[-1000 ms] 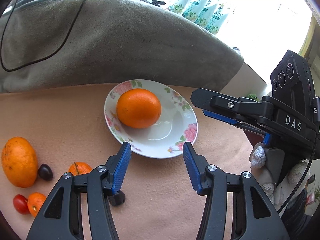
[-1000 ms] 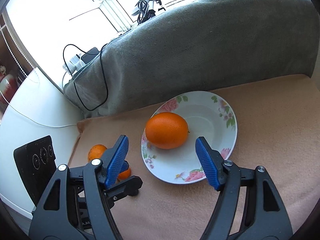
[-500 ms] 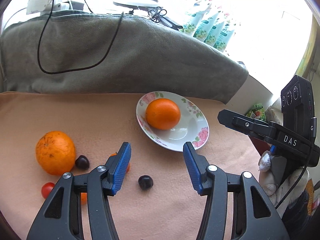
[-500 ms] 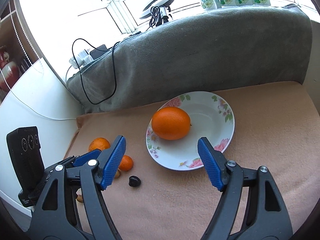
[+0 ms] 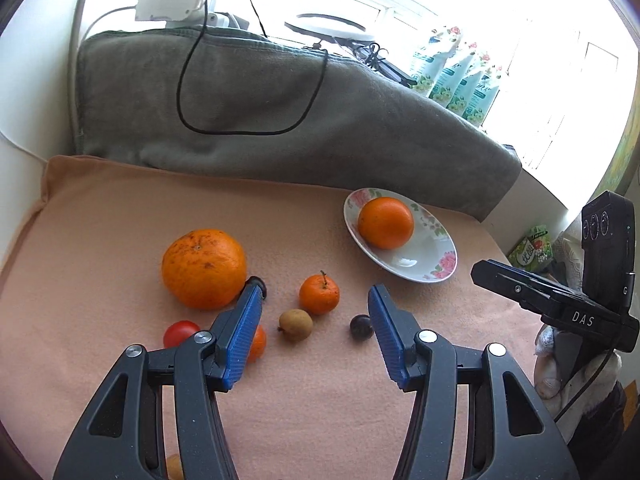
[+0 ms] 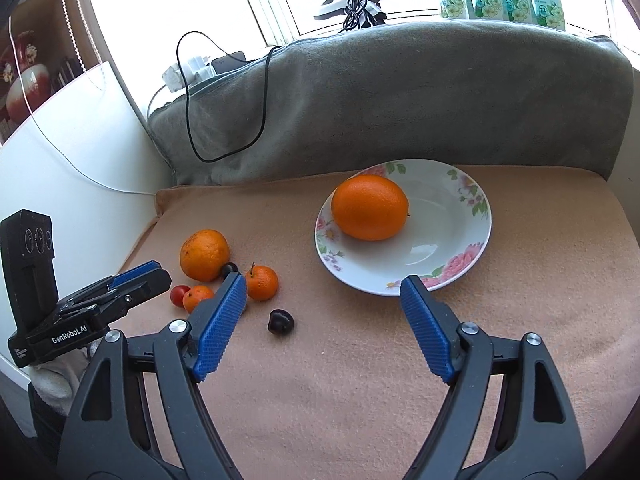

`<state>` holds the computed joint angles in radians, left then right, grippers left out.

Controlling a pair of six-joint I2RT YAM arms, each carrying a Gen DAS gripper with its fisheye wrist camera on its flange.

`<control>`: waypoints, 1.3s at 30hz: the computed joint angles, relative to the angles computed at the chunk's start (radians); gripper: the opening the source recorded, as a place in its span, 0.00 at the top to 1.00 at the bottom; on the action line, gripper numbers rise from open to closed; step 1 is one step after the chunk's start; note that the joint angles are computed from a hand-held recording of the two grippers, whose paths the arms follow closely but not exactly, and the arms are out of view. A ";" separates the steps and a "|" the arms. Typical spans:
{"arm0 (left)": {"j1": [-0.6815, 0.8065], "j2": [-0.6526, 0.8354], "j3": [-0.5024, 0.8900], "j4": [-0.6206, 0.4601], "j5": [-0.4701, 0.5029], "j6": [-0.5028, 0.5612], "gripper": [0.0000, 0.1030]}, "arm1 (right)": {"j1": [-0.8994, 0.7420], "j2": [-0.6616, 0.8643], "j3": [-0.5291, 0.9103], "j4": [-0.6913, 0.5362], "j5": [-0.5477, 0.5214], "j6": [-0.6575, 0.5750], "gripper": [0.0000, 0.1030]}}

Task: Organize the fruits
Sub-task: 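Move the left tool to the tangerine while the right tool approaches the dark plum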

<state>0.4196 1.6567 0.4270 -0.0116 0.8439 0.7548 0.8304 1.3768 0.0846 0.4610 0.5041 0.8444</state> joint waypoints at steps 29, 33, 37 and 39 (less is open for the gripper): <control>0.137 0.178 0.050 0.024 -0.062 0.172 0.47 | 0.092 0.439 0.186 0.074 0.002 0.000 0.20; 0.055 0.198 0.022 0.147 -0.137 0.131 0.51 | 0.076 0.472 0.203 0.091 -0.021 -0.021 0.20; 0.013 0.208 0.007 0.201 -0.173 0.139 0.53 | 0.067 0.499 0.228 0.089 -0.035 -0.049 0.20; -0.005 0.212 0.001 0.226 -0.186 0.135 0.54 | 0.059 0.510 0.240 0.091 -0.048 -0.063 0.20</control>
<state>0.4150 1.8683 0.4276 0.2147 0.6579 0.8896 0.8898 1.8872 0.3245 0.5523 0.4558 0.7817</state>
